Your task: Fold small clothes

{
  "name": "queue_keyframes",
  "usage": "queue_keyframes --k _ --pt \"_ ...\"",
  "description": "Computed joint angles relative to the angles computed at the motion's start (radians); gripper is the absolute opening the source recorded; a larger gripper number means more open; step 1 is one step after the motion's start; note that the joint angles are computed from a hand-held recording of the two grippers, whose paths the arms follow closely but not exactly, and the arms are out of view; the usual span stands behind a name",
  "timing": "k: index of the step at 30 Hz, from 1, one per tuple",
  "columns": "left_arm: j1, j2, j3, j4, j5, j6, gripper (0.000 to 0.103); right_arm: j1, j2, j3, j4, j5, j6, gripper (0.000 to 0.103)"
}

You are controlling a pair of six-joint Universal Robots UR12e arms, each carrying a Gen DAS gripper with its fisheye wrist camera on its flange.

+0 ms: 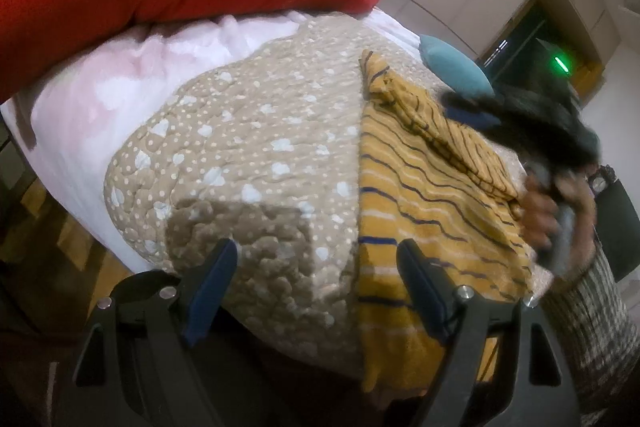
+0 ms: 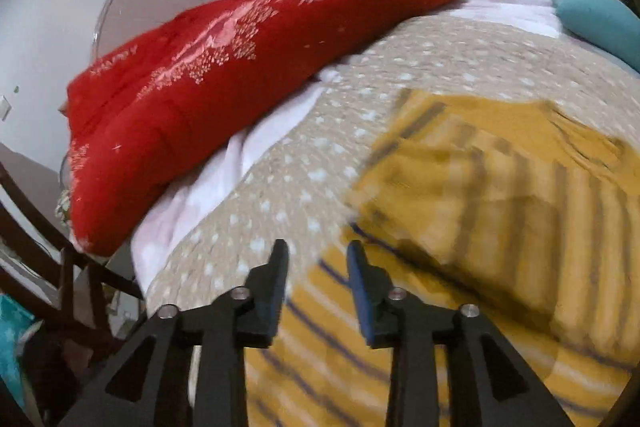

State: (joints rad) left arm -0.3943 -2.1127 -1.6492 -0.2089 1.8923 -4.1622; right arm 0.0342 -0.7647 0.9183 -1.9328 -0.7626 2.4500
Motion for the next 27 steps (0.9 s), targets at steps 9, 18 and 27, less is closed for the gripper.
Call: queue_keyframes --k 9,18,27 --pt "-0.011 -0.023 0.062 -0.049 -0.016 0.040 0.081 -0.196 -0.120 0.249 -0.362 -0.254 0.224 0.046" --pt "0.015 -0.045 0.090 -0.065 -0.118 -0.005 0.081 -0.371 -0.230 0.500 -0.506 -0.113 0.410 0.047" --pt "0.009 -0.092 0.158 -0.130 -0.197 0.032 0.054 -0.316 -0.221 0.547 -0.273 0.070 0.184 0.048"
